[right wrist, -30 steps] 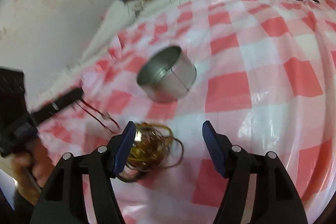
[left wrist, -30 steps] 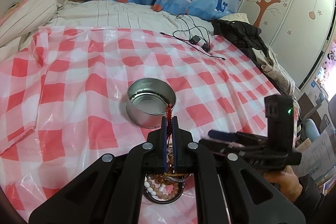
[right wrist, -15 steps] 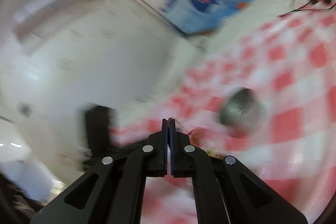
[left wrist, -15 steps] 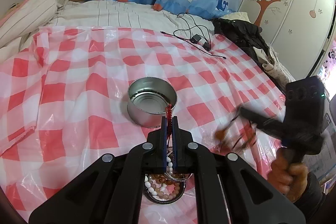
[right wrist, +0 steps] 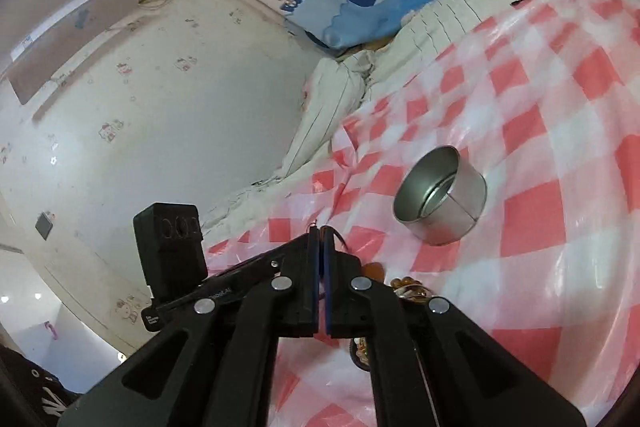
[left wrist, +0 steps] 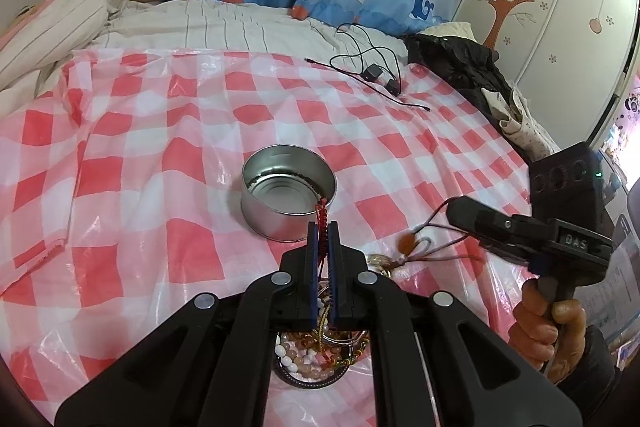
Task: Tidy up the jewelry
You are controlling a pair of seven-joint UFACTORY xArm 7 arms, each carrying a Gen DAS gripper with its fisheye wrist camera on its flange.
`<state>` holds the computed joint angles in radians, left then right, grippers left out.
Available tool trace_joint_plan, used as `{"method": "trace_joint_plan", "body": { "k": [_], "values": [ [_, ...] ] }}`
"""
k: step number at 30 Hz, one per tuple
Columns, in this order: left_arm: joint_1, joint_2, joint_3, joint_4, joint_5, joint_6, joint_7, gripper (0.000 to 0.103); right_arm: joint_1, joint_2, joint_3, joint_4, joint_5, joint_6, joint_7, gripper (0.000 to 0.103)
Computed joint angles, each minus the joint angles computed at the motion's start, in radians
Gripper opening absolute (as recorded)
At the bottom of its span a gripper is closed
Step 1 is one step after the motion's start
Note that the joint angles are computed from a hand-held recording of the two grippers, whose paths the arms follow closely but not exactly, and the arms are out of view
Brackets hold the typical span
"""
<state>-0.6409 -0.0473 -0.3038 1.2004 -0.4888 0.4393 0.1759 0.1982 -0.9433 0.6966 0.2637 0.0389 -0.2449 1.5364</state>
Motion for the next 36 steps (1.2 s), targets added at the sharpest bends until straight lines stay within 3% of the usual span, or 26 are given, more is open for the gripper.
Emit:
{"method": "trace_joint_plan", "body": {
  "k": [6,9,17,20,21,24,26,27,28,29,32,36],
  "values": [
    [-0.006,0.023,0.001,0.036,-0.075,-0.006,0.045,0.004,-0.005,0.018,-0.054,0.026,-0.019,0.048,-0.027,0.002],
    [-0.002,0.079,-0.008,0.108,-0.048,-0.005,0.028,0.004,-0.006,0.082,-0.122,0.078,-0.049,0.074,-0.092,0.002],
    [0.009,0.269,-0.032,0.329,0.024,-0.015,-0.024,0.004,-0.021,0.219,-0.22,0.16,-0.055,0.066,-0.234,0.002],
    [-0.021,0.374,0.009,0.444,0.18,0.107,-0.155,0.013,-0.015,0.296,-0.246,0.189,-0.046,0.047,-0.281,0.003],
    [-0.019,0.384,0.011,0.451,0.202,0.12,-0.171,0.021,-0.008,0.326,-0.257,0.198,-0.041,0.029,-0.296,0.003],
    [0.001,0.365,0.0,0.413,0.215,0.101,-0.185,0.03,0.008,0.381,-0.278,0.214,-0.018,-0.001,-0.336,0.003],
    [0.007,0.337,0.005,0.383,0.237,0.088,-0.203,0.034,0.008,0.398,-0.286,0.247,-0.004,0.125,-0.362,0.003],
    [0.01,0.319,0.008,0.366,0.25,0.085,-0.214,0.036,0.002,0.398,-0.283,0.258,-0.002,0.191,-0.362,0.021],
    [0.016,0.301,0.007,0.347,0.253,0.08,-0.216,0.038,-0.021,0.385,-0.262,0.262,-0.007,0.24,-0.35,0.05],
    [0.022,0.279,0.006,0.323,0.255,0.076,-0.218,0.039,-0.054,0.356,-0.229,0.26,-0.018,0.301,-0.326,0.056],
    [0.032,0.208,0.007,0.242,0.279,0.081,-0.224,0.041,-0.032,0.28,-0.231,0.221,-0.035,0.349,-0.276,0.056],
    [0.031,0.084,-0.008,0.098,0.285,0.106,-0.171,0.041,0.013,0.105,-0.187,0.181,-0.066,0.496,-0.195,0.056]
  ]
}}
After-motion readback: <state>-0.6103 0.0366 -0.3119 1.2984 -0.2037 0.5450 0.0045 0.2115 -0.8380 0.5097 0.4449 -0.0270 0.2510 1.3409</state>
